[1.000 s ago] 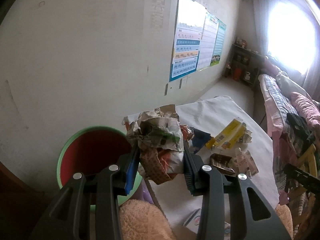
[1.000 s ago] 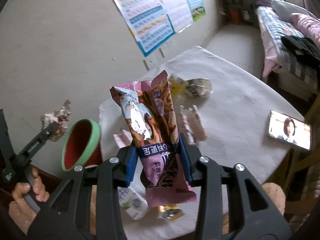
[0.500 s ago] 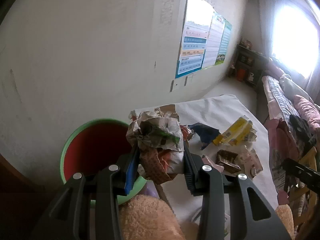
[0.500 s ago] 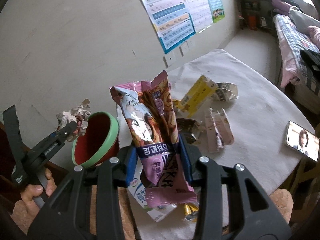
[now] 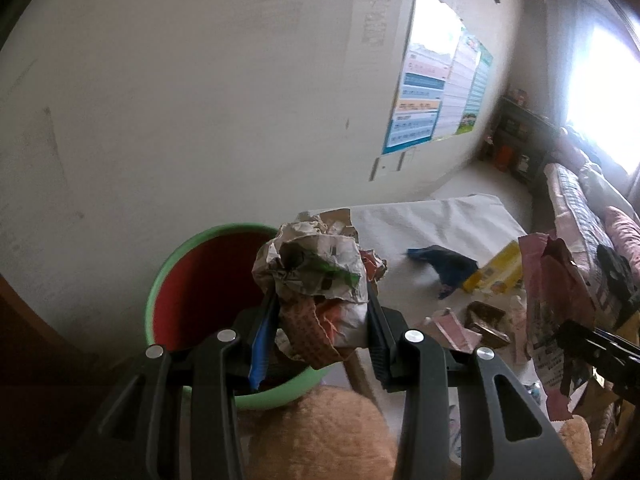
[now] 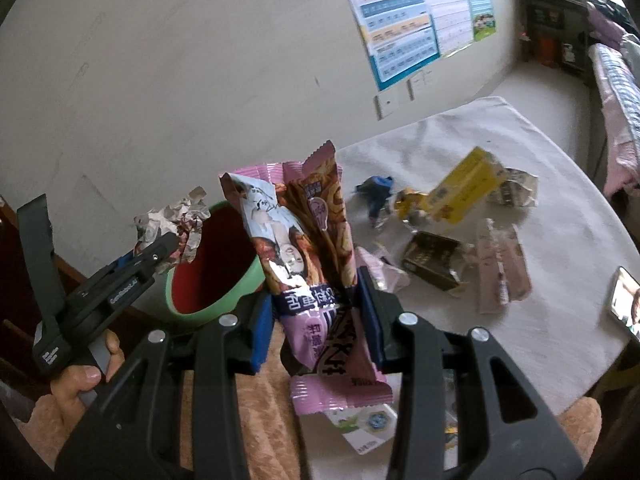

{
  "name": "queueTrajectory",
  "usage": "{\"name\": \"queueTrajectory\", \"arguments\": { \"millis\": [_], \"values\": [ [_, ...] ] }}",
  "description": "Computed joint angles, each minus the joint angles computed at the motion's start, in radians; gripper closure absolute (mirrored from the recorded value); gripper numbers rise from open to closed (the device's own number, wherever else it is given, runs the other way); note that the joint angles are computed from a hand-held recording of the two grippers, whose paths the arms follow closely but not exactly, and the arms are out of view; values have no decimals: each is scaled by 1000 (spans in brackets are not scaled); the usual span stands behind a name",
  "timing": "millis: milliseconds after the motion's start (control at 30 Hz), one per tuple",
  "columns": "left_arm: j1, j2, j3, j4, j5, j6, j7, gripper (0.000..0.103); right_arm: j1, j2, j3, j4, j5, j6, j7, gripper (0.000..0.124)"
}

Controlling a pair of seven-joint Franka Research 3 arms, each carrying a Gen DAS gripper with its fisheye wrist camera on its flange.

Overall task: Collect trash
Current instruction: 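Carry the paper and snack wrapper over the green bucket and release both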

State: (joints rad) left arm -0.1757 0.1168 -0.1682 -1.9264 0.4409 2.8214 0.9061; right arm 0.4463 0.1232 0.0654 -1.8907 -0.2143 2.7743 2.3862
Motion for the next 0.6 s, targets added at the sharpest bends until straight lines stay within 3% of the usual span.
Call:
{"name": "queueTrajectory", "arguments": {
  "millis": [167, 600],
  "values": [
    [10, -3, 26, -5, 60, -17, -71, 65, 8, 49, 12, 58, 46, -25, -72, 86],
    [63, 15, 44, -16, 48, -69, -102, 65, 32, 241, 25, 299, 251, -118, -275, 86]
  ]
}}
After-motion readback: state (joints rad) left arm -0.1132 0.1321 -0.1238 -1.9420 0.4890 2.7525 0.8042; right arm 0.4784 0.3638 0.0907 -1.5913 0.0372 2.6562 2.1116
